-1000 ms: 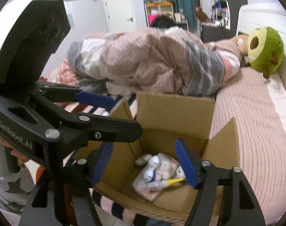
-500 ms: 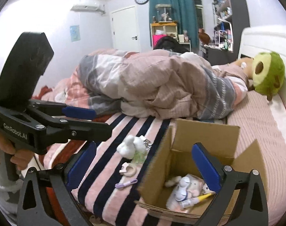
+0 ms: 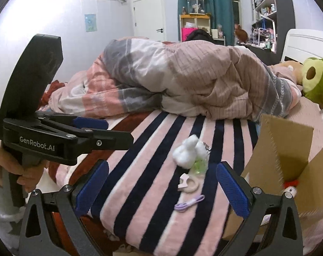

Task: Organize objects
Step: 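Move the right gripper back toward the purple strap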

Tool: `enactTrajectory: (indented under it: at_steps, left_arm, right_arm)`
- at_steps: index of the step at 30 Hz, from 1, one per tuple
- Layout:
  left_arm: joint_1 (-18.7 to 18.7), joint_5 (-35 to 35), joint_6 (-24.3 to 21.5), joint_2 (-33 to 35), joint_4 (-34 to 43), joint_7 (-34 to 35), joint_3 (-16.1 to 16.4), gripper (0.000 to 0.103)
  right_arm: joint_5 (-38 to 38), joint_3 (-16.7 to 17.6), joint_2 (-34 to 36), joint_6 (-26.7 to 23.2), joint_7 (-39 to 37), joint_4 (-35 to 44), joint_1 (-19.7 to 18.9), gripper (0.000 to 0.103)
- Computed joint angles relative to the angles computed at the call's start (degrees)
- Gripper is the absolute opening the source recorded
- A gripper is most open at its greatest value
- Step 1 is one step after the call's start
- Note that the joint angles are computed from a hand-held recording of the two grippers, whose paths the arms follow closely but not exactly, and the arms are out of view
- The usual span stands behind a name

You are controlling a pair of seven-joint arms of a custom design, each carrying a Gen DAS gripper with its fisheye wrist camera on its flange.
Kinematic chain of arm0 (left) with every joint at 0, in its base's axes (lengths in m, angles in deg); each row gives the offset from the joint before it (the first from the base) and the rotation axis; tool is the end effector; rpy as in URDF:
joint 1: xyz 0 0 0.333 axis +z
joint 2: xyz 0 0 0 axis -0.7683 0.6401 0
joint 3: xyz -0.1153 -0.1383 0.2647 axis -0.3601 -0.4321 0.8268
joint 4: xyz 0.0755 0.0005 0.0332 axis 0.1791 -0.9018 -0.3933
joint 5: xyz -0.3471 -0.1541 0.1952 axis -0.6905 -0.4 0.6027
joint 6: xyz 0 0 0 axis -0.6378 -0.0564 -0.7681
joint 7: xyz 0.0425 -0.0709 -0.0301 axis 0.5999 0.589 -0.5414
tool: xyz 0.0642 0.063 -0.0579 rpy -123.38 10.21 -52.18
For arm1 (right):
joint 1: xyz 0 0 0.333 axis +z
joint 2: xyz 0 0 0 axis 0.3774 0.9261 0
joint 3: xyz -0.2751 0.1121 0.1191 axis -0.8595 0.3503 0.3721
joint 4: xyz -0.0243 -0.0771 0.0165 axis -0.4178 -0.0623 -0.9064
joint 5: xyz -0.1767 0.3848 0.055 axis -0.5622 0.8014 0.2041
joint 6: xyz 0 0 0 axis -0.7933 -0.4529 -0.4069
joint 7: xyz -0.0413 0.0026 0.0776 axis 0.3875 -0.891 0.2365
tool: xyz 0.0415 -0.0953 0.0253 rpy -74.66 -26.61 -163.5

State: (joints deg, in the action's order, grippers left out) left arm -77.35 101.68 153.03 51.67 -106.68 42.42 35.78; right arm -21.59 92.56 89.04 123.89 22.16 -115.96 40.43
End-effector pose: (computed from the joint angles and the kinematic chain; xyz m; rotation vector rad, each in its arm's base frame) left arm 0.6077 -0.4168 0.5901 -2.0510 1.6893 -0.9739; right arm 0.6537 0.3747 0.5795 -2.0828 0.8559 -0.3472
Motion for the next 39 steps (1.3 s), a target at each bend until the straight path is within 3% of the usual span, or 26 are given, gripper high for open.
enactTrajectory:
  at_steps: [5,12,17,21,24,26,28,33,39]
  left_arm:
    - [1.18,-2.85,0.75,-0.85,-3.59,1.45,-0.75,0.084]
    - [1.49,-5.44,0.57,1.23,-3.75,4.36,-1.21,0.084]
    - [1.37,-9.59,-0.62,5.17,-0.05,7.94,-1.36,0.084]
    - [0.79,-11.68,-1.05,7.8,2.93,10.15,-0.95,0.084]
    - [0.31,-12.69,-1.88,9.7,5.43,11.34,-0.48,0.084]
    - [-0.02,-13.14,-2.12,10.54,6.6,11.88,-0.19,0.084]
    - [-0.4,-13.32,-2.07,10.98,7.34,12.06,0.14,0.084]
    - [-0.86,-13.19,-0.55,9.71,5.67,11.42,0.77,0.084]
    - [-0.84,-12.22,0.82,7.11,1.92,9.39,0.95,0.084]
  right_arm:
    - [1.49,0.39,-0.3,2.04,2.12,-3.45,0.44,0.098]
    - [-13.09,-7.22,3.24,3.68,24.13,-3.53,6.1,0.078]
    - [-18.52,-8.07,7.31,1.21,33.78,-1.02,5.47,0.067]
    - [-22.59,-8.36,10.32,-0.29,37.19,1.85,5.07,0.059]
    - [-25.28,-8.71,10.36,1.0,38.6,1.37,5.09,0.046]
    - [-27.31,-9.5,9.15,2.18,40.29,-0.56,5.34,0.023]
    - [-25.89,-7.6,7.71,3.81,39.12,-3.05,3.16,0.012]
    - [-22.58,-3.7,5.1,8.82,32.87,-8.19,-0.3,0.012]
    - [-6.9,6.82,4.34,10.09,17.54,-9.89,-8.42,0.012]
